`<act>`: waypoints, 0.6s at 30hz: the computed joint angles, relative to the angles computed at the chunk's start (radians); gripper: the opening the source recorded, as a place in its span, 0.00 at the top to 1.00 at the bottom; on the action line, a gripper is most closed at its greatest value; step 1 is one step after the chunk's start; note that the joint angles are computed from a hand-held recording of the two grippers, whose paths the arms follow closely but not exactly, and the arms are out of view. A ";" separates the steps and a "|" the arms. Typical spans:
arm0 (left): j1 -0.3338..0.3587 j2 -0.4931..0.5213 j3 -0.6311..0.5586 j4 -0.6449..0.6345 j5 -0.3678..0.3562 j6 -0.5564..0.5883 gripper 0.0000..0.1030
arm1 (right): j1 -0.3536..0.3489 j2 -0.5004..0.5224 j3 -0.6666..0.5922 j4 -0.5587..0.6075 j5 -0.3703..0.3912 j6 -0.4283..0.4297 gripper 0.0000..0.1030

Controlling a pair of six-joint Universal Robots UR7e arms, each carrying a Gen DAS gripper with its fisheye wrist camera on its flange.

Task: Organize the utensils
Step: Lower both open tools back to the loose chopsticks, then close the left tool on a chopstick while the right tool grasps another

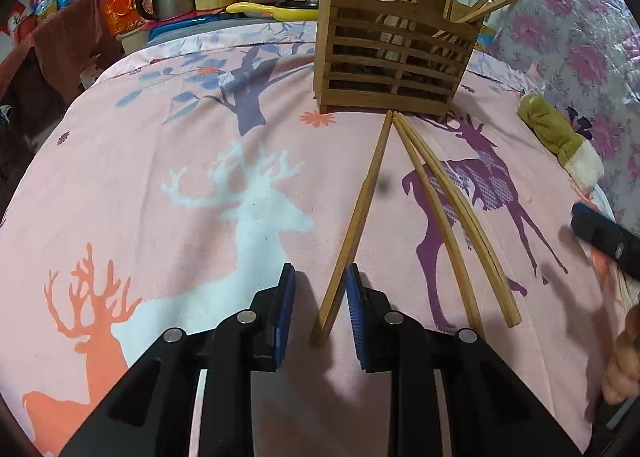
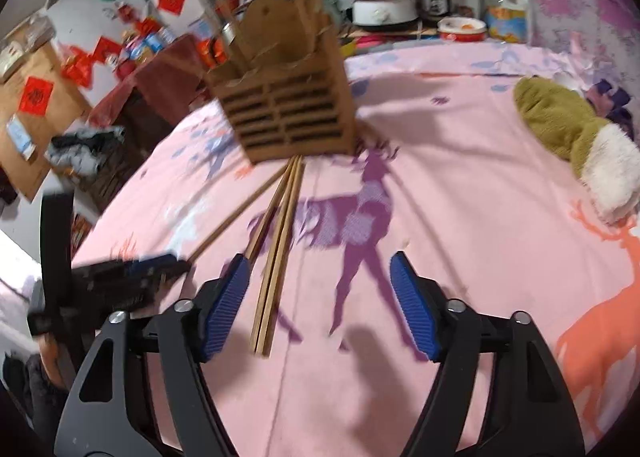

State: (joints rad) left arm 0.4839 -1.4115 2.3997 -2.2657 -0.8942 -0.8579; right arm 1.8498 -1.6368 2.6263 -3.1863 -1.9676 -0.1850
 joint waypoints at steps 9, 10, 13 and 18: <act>-0.010 0.016 -0.005 0.024 0.015 -0.013 0.49 | 0.045 0.081 -0.001 0.101 -0.047 -0.054 0.56; -0.008 0.014 -0.005 0.028 0.017 -0.018 0.47 | 0.053 0.091 -0.001 0.105 -0.056 -0.063 0.56; -0.004 0.010 -0.008 0.043 0.022 -0.036 0.42 | 0.083 0.130 0.002 0.065 -0.113 -0.079 0.58; -0.004 0.012 -0.013 0.065 0.030 -0.047 0.36 | 0.069 0.151 -0.007 -0.035 -0.230 -0.050 0.56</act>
State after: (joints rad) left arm 0.4797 -1.3998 2.3866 -2.2010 -0.8638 -0.9050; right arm 1.9186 -1.4853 2.6191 -3.2210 -2.1975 -0.2345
